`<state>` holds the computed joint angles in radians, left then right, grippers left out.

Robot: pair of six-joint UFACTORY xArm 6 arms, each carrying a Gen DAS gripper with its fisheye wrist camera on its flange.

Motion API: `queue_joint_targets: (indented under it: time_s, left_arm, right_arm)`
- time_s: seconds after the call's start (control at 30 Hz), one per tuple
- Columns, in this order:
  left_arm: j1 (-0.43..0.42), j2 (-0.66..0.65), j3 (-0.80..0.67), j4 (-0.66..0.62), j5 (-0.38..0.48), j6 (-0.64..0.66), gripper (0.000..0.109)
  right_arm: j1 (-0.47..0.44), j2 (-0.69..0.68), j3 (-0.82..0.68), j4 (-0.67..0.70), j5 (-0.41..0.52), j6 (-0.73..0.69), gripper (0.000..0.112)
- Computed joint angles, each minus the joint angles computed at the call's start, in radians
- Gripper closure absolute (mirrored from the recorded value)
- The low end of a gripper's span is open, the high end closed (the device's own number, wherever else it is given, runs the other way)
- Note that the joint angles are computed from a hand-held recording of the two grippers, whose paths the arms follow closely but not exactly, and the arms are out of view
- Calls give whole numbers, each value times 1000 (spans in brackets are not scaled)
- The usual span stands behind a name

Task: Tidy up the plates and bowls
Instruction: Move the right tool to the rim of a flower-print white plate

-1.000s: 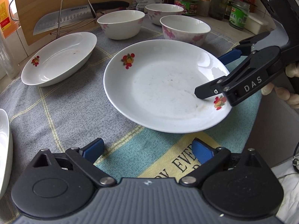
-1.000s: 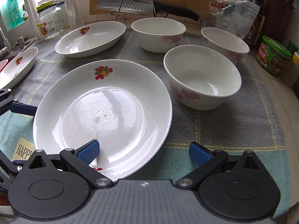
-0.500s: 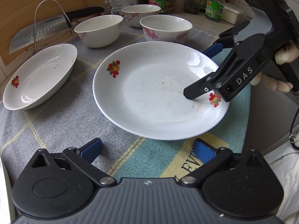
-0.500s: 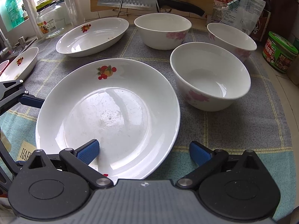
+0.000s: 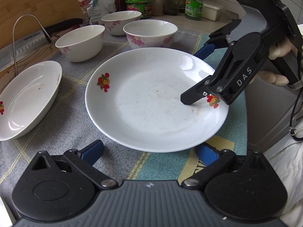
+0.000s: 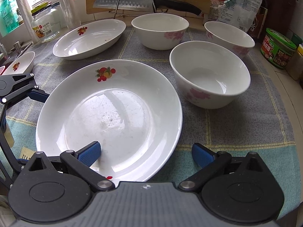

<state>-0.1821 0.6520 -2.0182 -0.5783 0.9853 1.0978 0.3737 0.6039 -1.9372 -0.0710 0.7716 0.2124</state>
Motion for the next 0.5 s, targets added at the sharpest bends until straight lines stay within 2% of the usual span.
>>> queue_joint_targets:
  time_s: [0.5]
  left_arm:
    - [9, 91, -143, -25, 84, 57, 6]
  right_arm:
    - [1, -13, 23, -11, -20, 22, 9]
